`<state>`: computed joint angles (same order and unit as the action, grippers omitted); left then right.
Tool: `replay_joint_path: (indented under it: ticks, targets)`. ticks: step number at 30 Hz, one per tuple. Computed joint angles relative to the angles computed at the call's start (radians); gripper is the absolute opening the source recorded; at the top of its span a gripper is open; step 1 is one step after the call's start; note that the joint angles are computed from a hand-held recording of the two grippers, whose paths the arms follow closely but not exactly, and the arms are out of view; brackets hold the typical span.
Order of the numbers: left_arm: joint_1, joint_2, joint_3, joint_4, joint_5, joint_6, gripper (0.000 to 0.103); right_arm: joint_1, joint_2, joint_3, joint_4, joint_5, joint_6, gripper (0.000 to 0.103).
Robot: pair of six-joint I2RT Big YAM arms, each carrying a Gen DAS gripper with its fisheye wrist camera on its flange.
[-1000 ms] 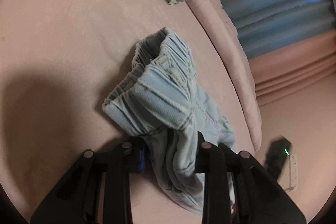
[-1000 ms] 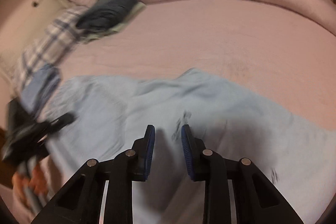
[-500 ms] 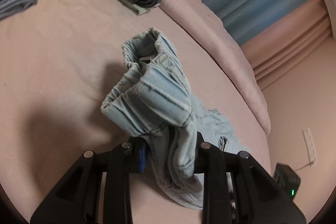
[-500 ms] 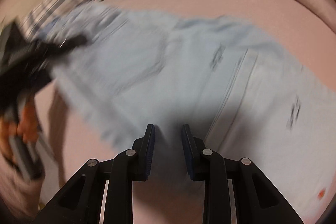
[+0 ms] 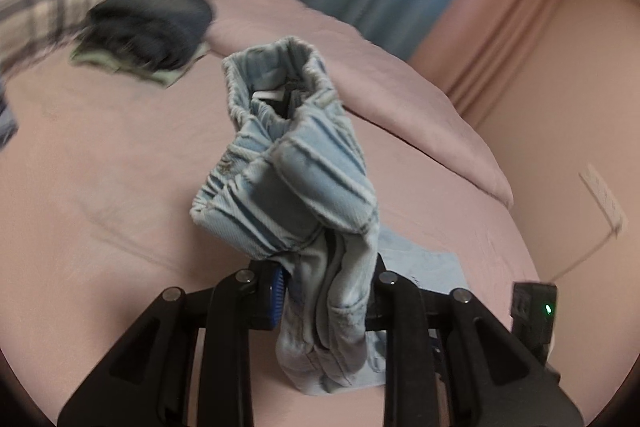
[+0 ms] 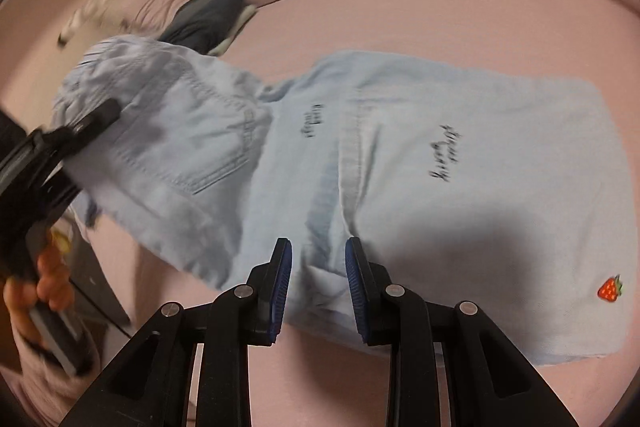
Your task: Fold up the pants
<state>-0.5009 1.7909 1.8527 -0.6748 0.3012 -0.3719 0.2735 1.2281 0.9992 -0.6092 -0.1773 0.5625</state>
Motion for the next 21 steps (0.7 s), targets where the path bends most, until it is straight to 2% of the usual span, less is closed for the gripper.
replay_joint_path:
  ticks: [3, 8, 12, 14, 16, 19, 21]
  targets:
    - [-0.032, 0.014, 0.038, -0.031, -0.003, 0.058, 0.024, -0.042, -0.032, -0.042, 0.051, -0.044, 0.061, 0.03]
    - [-0.08, 0.056, 0.11, -0.087, 0.008, 0.131, 0.024, -0.087, -0.091, -0.097, 0.096, -0.065, 0.119, 0.039]
    - [-0.113, 0.105, 0.17, -0.136, 0.011, 0.176, 0.024, -0.116, -0.124, -0.138, 0.155, -0.09, 0.182, 0.041]
    - [-0.127, 0.13, 0.2, -0.166, 0.006, 0.197, 0.024, -0.139, -0.142, -0.172, 0.226, -0.139, 0.24, 0.044]
    - [-0.142, 0.155, 0.227, -0.194, -0.003, 0.219, 0.024, -0.166, -0.163, -0.218, 0.331, -0.209, 0.315, 0.046]
    - [-0.154, 0.183, 0.256, -0.221, -0.012, 0.243, 0.024, -0.185, -0.16, -0.279, 0.524, -0.286, 0.459, 0.055]
    - [-0.155, 0.202, 0.282, -0.245, -0.014, 0.259, 0.024, -0.212, -0.154, -0.331, 0.676, -0.344, 0.575, 0.056]
